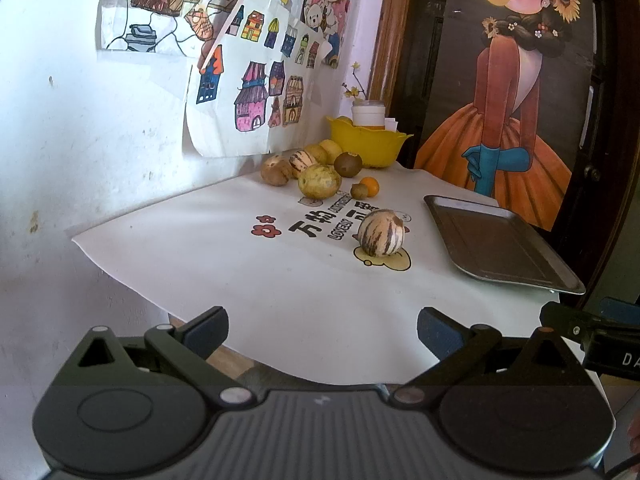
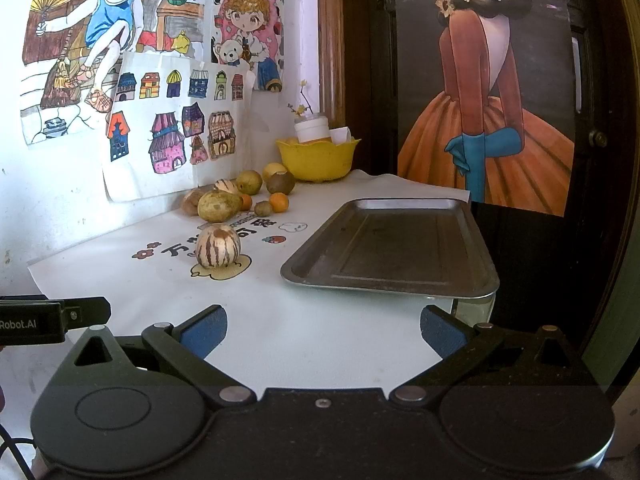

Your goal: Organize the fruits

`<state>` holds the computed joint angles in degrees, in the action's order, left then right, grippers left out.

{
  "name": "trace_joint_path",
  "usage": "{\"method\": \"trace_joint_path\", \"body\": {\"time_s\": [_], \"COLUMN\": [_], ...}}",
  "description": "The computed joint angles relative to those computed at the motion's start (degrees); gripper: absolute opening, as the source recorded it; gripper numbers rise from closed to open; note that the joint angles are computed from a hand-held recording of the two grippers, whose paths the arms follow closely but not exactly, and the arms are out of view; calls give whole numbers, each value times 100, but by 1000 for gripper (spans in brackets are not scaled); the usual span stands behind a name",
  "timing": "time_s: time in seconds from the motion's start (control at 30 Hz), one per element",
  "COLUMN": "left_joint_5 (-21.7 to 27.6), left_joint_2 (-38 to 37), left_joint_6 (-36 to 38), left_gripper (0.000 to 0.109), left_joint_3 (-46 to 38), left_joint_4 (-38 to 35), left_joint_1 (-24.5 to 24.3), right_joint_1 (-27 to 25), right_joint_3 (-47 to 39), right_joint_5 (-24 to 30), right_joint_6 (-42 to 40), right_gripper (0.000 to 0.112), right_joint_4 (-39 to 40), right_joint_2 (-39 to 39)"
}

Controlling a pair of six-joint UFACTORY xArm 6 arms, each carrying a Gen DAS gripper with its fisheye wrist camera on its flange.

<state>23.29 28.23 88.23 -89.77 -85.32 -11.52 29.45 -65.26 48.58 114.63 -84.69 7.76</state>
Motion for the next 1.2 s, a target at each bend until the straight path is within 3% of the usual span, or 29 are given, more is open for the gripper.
{"method": "trace_joint_path", "body": {"time_s": [0.7, 1.0, 1.2], "left_joint_5": [45, 40, 263], "left_joint_2": [101, 361, 721], "left_joint_6": [-249, -1132, -2084], "left_gripper": [103, 103, 103], "left_joint_3": [-63, -470, -1032], "left_joint_4": [253, 1164, 1974], "left_joint_1": [47, 24, 124], "right_joint_1": [-111, -285, -526], "right_joint_3": [-94, -169, -249], "right_joint_5": [-139, -357, -772], "right_joint_6": [-3, -412, -898], "right_gripper": [102, 103, 102], "right_joint_4": [39, 147, 379], "right_joint_2": [149, 178, 249]}}
